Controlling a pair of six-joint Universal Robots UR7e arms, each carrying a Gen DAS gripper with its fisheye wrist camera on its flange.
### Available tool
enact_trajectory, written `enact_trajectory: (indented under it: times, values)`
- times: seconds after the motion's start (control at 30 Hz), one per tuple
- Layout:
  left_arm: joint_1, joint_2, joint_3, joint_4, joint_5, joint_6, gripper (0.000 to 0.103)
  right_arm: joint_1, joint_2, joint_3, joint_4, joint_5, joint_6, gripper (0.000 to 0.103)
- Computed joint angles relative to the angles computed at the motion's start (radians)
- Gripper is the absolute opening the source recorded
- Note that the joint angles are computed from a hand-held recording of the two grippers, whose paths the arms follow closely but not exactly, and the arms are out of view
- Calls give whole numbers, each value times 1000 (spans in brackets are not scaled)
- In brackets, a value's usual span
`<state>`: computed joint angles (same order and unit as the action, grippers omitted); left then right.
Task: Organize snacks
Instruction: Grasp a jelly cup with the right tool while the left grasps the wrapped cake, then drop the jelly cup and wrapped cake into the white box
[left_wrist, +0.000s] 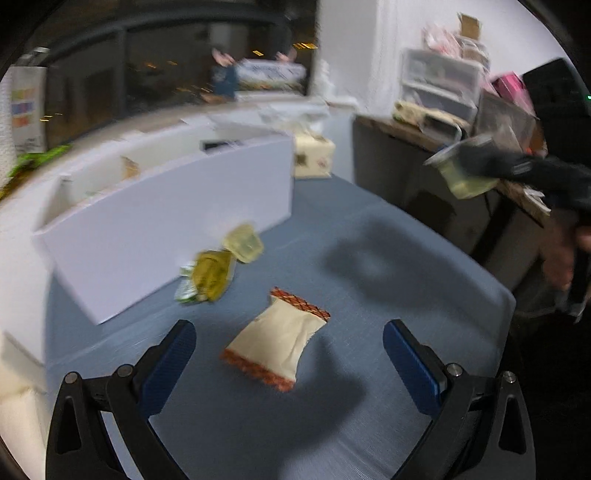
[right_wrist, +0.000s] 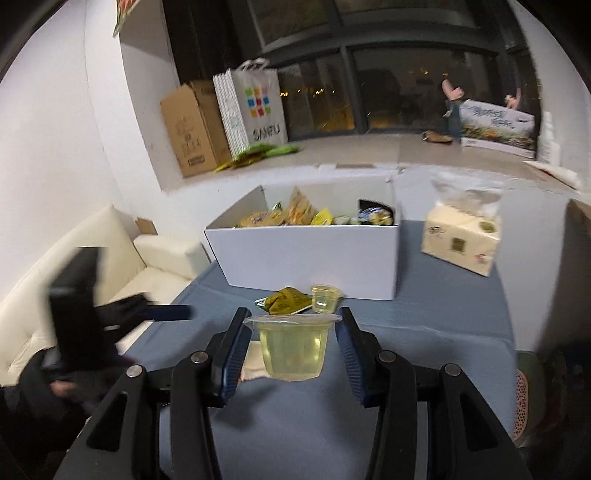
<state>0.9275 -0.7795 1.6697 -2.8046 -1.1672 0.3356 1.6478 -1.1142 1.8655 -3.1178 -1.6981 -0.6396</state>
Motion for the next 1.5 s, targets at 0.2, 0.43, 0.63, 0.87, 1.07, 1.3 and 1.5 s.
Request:
enact_trajectory:
  times: [0.2, 0.43, 0.63, 0.87, 1.07, 1.3, 1.5]
  values:
    - [39, 91, -151, 188, 7, 75, 103, -25, -71, 84, -54, 48, 11, 51]
    - [34, 120, -168, 203, 65, 78, 49, -40, -80, 104, -62, 56, 13, 51]
    - [26, 72, -115, 167, 41, 30, 49, -47, -74, 108, -52, 63, 21, 51]
    - [-6, -65, 85, -185, 15, -131, 49, -51, -66, 113, -62, 61, 37, 51]
    - [-44, -153, 162, -378, 59, -200, 49, -53, -49, 87, -64, 82, 78, 51]
    - [-29, -145, 37, -380, 55, -200, 49, -5, 13, -33, -23, 94, 65, 51]
    - [14, 21, -317, -190, 57, -176, 49, 44, 150, -304, 119, 78, 85, 51]
